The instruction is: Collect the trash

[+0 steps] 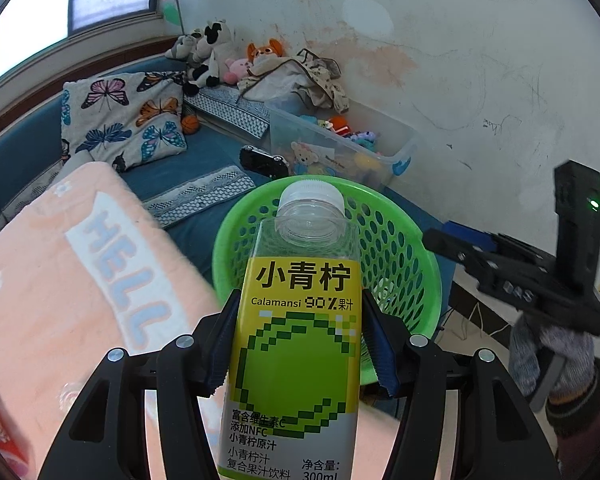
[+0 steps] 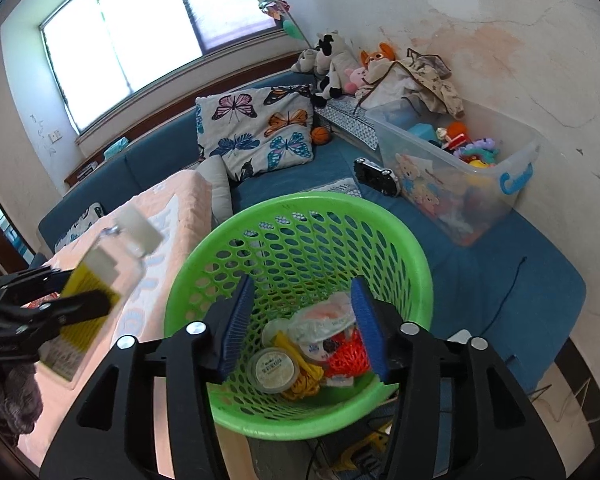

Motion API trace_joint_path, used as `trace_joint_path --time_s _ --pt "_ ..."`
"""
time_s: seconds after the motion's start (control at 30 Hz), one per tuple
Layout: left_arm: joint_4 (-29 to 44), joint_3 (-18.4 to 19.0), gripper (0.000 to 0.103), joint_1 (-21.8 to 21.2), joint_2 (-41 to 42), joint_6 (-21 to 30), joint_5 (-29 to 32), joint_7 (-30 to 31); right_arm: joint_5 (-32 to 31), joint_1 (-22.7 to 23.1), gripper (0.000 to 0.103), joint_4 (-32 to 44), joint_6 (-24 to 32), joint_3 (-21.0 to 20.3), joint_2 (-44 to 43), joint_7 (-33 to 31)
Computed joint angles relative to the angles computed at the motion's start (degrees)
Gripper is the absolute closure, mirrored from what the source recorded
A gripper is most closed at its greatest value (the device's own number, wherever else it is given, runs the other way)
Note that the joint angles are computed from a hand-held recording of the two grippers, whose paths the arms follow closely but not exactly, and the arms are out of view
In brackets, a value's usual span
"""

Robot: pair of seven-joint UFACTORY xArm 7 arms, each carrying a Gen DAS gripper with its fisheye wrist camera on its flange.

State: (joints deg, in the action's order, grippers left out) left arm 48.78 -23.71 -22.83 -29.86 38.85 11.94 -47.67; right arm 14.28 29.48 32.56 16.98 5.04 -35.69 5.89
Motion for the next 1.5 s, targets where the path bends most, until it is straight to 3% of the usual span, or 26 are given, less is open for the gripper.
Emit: trace_joint_path --time_s 0.47,0.77,0.83,1.13,1.5 --pt "6.1 -0.1 0.047 0.0 11.6 -0.6 5.3 -3.2 0.4 -0.5 0.046 -3.4 1.4 -1.5 -4.7 -0.1" --pt "8.4 2.8 0.047 -1.9 16.6 -2.1 6.7 -5.3 -0.1 -2.0 0.046 -5.5 3.2 -1.9 -7.9 0.2" --pt "8.1 3.3 0.042 -2.3 16.5 -3.5 6.7 -5.7 -0.1 -2.0 0.046 -5.9 3.4 -2.0 -8.5 0.1" --pt "3.3 2.1 0.038 -2.0 8.6 -4.1 7.0 -7.1 0.7 -0.1 0.045 -6.0 3.1 -1.6 -8.6 0.1" --pt "-9.6 0.1 0.038 -1.6 -14.3 3.3 0.0 -8.4 1.6 5.2 0.039 -3.4 2.0 1.5 -5.4 0.5"
